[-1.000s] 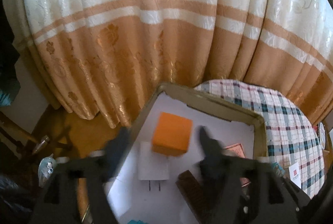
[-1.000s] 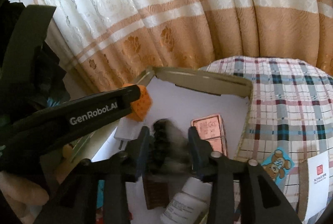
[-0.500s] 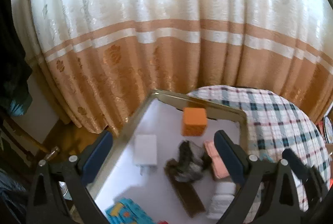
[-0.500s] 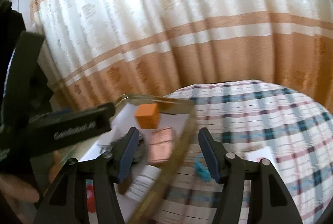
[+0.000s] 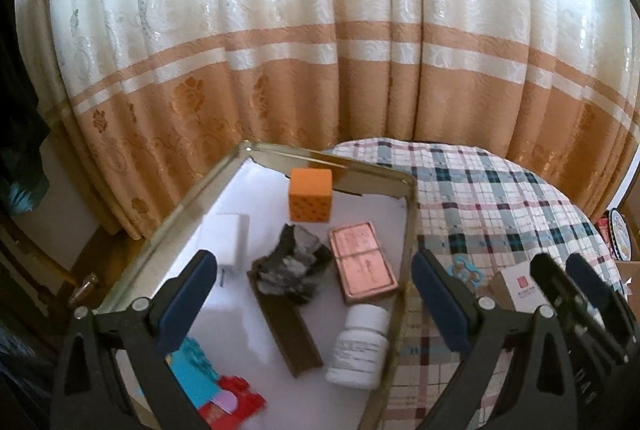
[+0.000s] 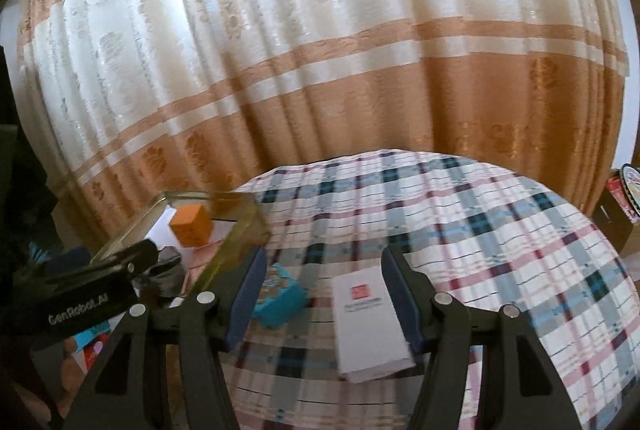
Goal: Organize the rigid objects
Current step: 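Withdraw both grippers from the tray toward the teal block and white box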
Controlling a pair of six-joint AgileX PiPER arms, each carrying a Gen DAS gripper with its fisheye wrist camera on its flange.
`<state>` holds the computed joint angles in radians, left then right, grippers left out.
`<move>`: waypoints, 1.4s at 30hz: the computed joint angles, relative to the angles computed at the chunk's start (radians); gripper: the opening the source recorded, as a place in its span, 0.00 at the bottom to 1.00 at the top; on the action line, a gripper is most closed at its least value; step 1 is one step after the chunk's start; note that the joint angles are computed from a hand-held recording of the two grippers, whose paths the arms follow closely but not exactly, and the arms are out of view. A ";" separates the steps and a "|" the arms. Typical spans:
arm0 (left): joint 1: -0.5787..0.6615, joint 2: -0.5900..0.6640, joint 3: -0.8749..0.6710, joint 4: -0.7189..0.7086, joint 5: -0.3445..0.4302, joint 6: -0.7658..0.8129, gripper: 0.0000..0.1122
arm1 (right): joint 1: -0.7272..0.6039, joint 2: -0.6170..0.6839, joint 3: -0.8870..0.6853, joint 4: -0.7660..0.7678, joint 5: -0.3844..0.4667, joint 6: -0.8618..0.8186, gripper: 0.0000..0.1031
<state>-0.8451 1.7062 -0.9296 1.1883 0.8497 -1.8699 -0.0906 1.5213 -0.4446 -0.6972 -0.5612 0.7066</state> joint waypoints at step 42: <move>-0.295 0.124 0.007 0.027 0.176 -0.215 0.88 | -0.126 0.073 -0.067 -0.178 0.097 0.087 0.60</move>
<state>-1.1406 1.8299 -0.9230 1.2154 1.0256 -2.0851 -0.2168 1.5944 -0.5120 -0.8754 -0.4639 0.7936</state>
